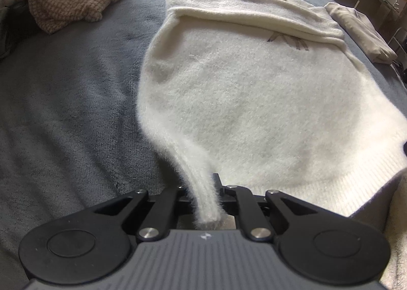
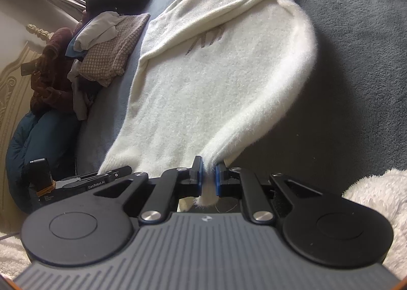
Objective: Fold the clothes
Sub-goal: 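Lift the sweater with both grippers and fold it over toward the collar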
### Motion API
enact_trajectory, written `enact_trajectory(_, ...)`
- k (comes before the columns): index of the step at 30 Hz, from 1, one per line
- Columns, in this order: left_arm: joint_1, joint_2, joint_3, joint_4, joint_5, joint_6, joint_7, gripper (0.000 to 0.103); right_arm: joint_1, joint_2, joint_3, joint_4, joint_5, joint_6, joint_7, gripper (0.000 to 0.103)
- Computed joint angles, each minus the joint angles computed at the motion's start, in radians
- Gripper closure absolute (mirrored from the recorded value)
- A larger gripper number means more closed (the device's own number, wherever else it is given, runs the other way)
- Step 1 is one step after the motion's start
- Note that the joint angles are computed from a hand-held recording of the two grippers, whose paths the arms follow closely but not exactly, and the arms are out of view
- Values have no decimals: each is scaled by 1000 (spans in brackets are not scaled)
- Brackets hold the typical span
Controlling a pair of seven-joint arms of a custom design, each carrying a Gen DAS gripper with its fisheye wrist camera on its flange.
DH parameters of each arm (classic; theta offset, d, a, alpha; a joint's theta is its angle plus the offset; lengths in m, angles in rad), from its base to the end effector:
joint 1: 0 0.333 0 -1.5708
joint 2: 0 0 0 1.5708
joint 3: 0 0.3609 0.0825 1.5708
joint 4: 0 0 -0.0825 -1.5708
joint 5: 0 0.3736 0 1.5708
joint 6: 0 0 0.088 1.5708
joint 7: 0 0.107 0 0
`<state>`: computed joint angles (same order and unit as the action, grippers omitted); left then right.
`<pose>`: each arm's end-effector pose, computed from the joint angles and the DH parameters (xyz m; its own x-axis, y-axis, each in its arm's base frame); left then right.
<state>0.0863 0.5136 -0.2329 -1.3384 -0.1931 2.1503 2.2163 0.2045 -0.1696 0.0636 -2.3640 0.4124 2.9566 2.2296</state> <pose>0.7411 -0.0745 0.5151 -0.6258 -0.7771 0.0664 -0.7295 0.5531 -0.4023 0.4947 0.1099 0.5304 -0.4480 -0.6307 -0.6336 -0.6063 0.7352 -0.3031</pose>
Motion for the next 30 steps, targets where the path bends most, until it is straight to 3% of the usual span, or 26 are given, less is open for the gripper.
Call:
enact_trajectory(17,-11,-51,0,-90,25,98,44,95,-6,-14,13,-33,-19,18,42,95)
enact_trajectory(30,-17,-60,2,-96,29,108,44,95,-4,-25,13,-50,-19,31,53,95)
